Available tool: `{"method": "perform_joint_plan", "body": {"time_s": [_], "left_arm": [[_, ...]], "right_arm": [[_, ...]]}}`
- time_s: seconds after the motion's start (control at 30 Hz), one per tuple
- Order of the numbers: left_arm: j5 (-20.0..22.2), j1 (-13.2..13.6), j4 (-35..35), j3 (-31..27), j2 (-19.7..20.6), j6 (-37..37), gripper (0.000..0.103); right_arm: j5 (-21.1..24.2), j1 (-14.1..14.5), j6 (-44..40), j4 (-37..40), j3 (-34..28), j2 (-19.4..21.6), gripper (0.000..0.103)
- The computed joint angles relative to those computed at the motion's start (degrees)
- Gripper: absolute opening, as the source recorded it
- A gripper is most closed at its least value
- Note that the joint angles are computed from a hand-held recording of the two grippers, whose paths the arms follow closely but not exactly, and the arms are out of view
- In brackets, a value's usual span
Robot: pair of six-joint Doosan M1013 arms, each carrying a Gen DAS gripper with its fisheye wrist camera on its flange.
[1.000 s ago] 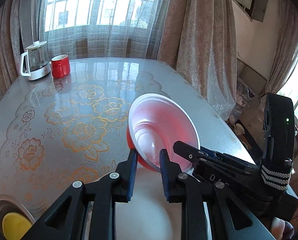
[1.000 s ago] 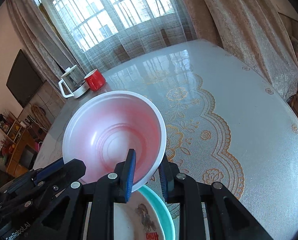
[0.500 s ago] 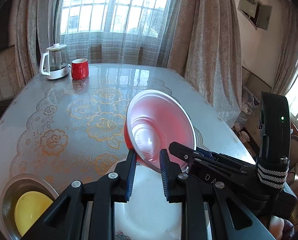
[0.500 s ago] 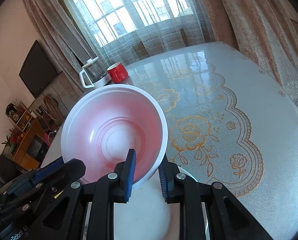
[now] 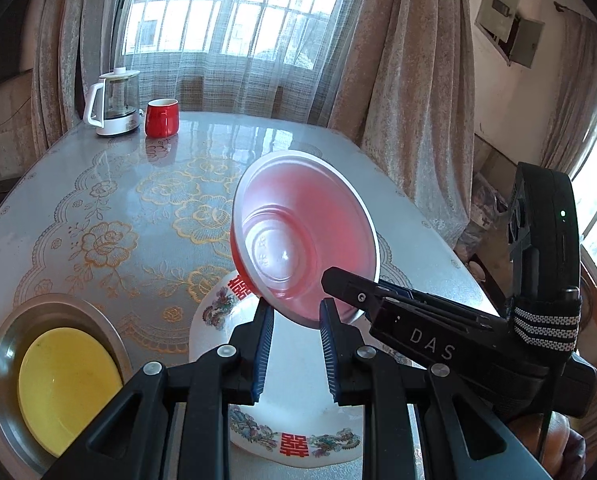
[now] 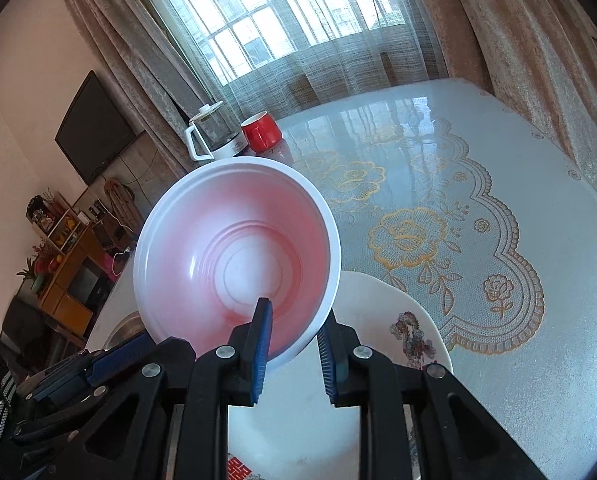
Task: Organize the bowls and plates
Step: 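Lift the red bowl with the right tool and carry it over the plate stack, then lower the red bowl with the right tool into the steel bowl onto the yellow bowl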
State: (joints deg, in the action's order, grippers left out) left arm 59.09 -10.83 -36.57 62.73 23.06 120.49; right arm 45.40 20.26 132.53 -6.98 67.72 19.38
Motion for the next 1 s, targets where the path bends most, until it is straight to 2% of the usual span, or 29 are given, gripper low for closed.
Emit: {"method": "perform_joint_plan", "body": {"time_s": [0.3, 0.8, 1.0], "left_arm": [[1.09, 3.26, -6.41, 3.67, -1.79, 2.96, 0.022], [-0.89, 6.32, -7.02, 5.92, -2.65, -1.98, 0.022], [-1.53, 7.21, -4.65, 5.92, -2.46, -5.11, 0.022]], "right_arm": [[-1.06, 1.3, -4.69, 4.02, 0.06, 0.09, 0.022], [-0.74, 3.03, -10.97, 8.21, -1.05, 1.41, 0.022], [-0.56, 2.98, -13.51, 10.98, -1.23, 1.73, 0.022]]}}
